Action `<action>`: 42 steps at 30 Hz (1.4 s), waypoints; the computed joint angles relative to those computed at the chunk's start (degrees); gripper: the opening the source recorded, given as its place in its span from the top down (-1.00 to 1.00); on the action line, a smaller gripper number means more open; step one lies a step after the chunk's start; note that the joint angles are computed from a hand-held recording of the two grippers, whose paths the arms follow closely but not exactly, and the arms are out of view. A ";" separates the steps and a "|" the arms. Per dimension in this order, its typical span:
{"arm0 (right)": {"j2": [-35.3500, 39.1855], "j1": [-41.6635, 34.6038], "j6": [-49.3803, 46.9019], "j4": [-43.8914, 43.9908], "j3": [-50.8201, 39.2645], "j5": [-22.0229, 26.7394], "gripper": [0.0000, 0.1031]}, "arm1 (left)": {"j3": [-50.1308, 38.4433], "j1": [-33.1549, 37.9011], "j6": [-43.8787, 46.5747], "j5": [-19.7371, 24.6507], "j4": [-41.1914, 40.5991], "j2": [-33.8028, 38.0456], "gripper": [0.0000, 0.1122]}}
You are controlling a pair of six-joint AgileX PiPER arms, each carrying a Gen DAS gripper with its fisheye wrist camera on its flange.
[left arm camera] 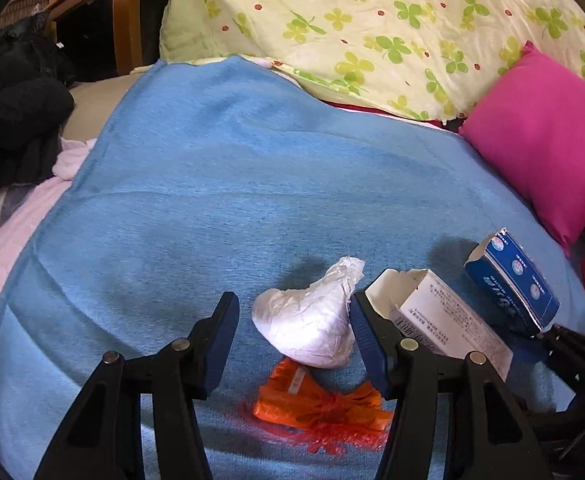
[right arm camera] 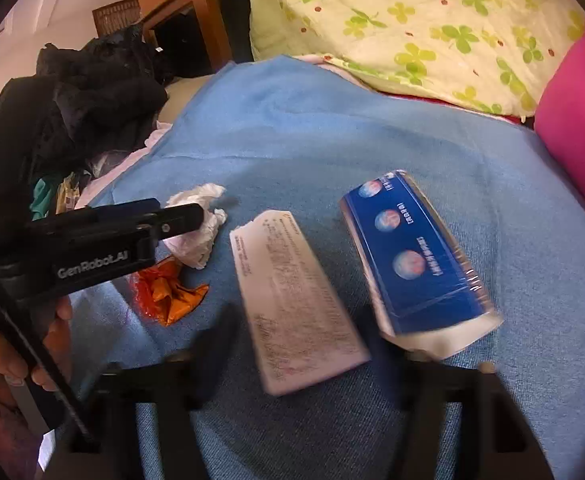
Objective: Collect trash
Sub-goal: 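Grasp the white tissue with the left gripper while the right grasps the white medicine box, then carry the tissue and medicine box over the red basket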
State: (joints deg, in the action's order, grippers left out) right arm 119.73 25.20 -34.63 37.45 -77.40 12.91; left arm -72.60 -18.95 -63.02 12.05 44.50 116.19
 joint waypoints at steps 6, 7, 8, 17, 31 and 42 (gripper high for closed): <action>-2.03 -0.53 -4.10 5.17 3.19 -1.00 -0.06 | -1.19 -0.45 5.57 1.02 -5.73 0.61 0.26; -2.47 -0.66 -4.02 5.45 3.57 -0.60 -0.06 | -1.11 -0.37 5.67 1.17 -6.14 0.39 0.28; -3.09 -0.91 -4.59 6.32 4.35 -0.57 -0.06 | -0.84 -0.32 4.82 1.57 -5.78 -0.09 0.28; -11.77 -3.74 -11.85 18.11 14.16 2.18 -0.06 | 7.22 -1.21 -13.31 2.31 9.57 -10.26 0.29; -47.26 -6.76 -18.14 31.23 40.79 0.38 -0.06 | 17.25 -25.85 -31.57 24.67 26.58 -32.60 0.29; -83.31 -46.33 -23.26 31.85 54.06 29.96 -0.05 | 10.28 -45.99 -33.50 42.44 30.32 -32.92 0.29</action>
